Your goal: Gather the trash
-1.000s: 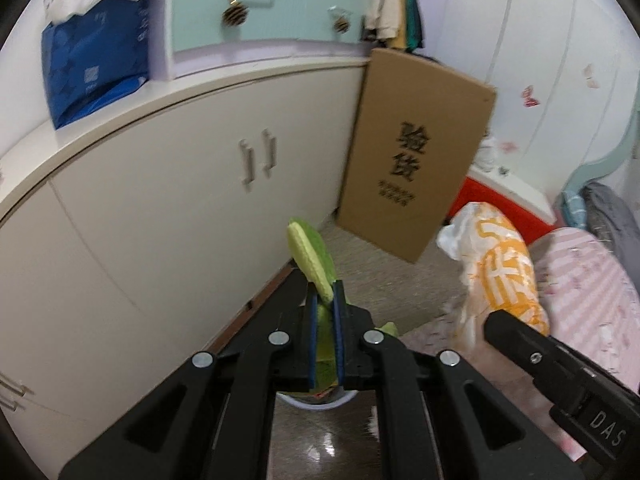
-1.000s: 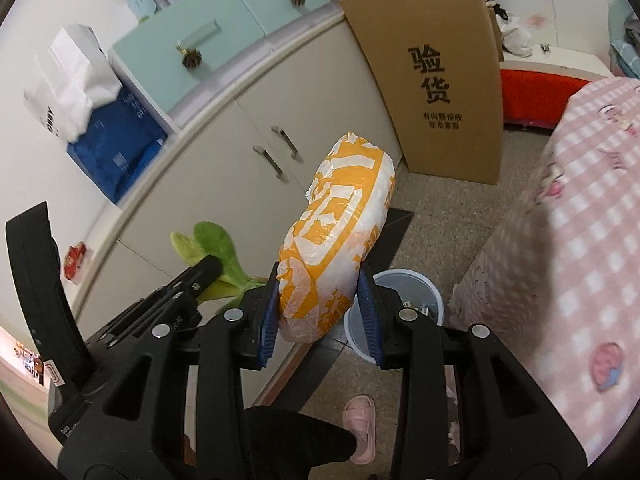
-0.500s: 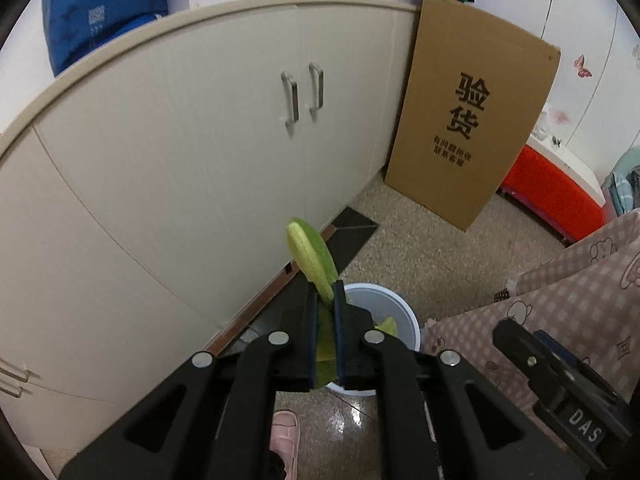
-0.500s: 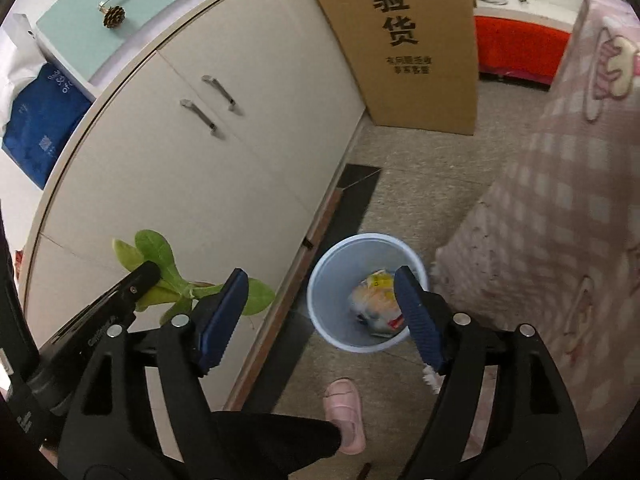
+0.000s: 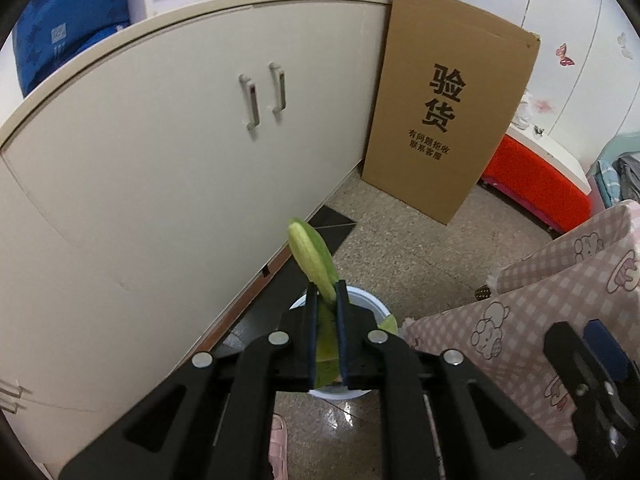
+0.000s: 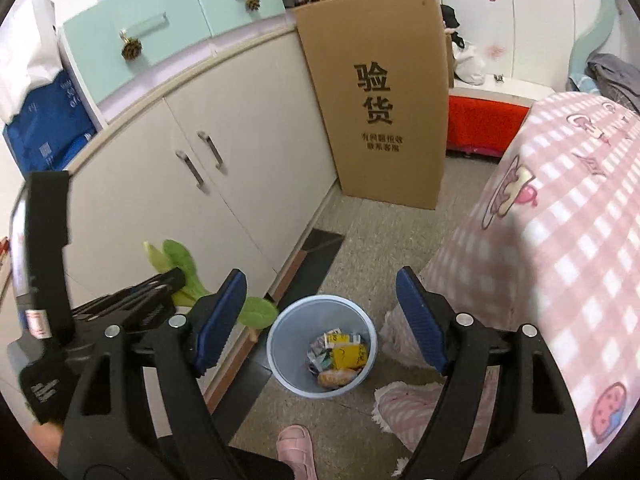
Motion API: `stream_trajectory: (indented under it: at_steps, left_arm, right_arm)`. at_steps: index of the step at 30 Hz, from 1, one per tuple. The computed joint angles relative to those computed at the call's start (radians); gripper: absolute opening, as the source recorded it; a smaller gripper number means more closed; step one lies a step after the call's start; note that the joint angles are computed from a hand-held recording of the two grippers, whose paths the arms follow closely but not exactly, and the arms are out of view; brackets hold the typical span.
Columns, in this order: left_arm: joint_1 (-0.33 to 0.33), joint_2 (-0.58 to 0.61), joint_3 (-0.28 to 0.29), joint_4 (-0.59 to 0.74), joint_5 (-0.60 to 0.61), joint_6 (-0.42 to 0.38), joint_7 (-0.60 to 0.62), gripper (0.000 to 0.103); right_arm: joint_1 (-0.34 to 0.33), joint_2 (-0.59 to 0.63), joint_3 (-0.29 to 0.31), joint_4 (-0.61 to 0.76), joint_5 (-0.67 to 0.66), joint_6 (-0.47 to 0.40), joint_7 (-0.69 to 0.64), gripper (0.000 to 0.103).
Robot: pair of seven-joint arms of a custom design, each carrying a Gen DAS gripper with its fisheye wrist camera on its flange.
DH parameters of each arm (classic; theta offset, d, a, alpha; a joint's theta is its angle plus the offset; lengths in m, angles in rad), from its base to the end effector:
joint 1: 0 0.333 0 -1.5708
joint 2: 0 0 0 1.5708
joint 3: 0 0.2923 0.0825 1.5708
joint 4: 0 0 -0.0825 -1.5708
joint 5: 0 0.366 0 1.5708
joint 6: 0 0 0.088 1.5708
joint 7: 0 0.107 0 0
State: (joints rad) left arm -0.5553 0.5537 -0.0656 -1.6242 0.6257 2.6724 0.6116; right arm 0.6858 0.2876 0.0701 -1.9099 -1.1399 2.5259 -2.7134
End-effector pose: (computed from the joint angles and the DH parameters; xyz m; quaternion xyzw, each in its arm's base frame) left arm 0.5605 -0.4139 0.3414 -0.6272 0.7180 -0.2372 0.1864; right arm 0.4474 0.4310 0.3650 -0.5120 0.7615 -0.2295 0.3245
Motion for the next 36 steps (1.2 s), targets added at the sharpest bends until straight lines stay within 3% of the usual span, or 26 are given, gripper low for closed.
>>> stream_trajectory:
  at_steps: [2, 5, 14, 20, 26, 32, 36]
  left_arm:
    - [0.003, 0.01, -0.009, 0.02, -0.01, -0.005, 0.017, 0.016]
    - [0.015, 0.024, -0.036, 0.055, -0.06, -0.05, 0.072, 0.076]
    - [-0.008, -0.182, -0.015, -0.188, 0.041, 0.076, -0.057, 0.077]
    - [-0.03, -0.391, -0.016, -0.373, 0.318, 0.129, -0.301, 0.08]
    - [-0.004, -0.622, -0.093, -0.543, 0.604, 0.138, -0.548, 0.084]
    - [0.054, -0.841, -0.203, -0.692, 0.771, 0.186, -0.717, 0.086]
    - [0.085, -0.959, -0.267, -0.765, 0.823, 0.228, -0.78, 0.089]
  right_arm:
    - [0.003, -0.011, 0.0, -0.006, -0.009, -0.002, 0.008, 0.076]
    - [0.01, -0.032, 0.011, -0.013, -0.012, -0.03, 0.004, 0.076]
    - [0.032, -0.181, 0.095, -0.102, -0.035, -0.217, 0.059, 0.079]
    - [0.066, -0.301, 0.206, -0.161, -0.031, -0.429, 0.084, 0.082]
    - [0.14, -0.356, 0.33, -0.152, -0.024, -0.717, 0.102, 0.084]
    - [0.25, -0.33, 0.414, -0.091, -0.027, -1.019, 0.119, 0.087]
    - [0.333, -0.288, 0.433, -0.04, -0.031, -1.178, 0.14, 0.088]
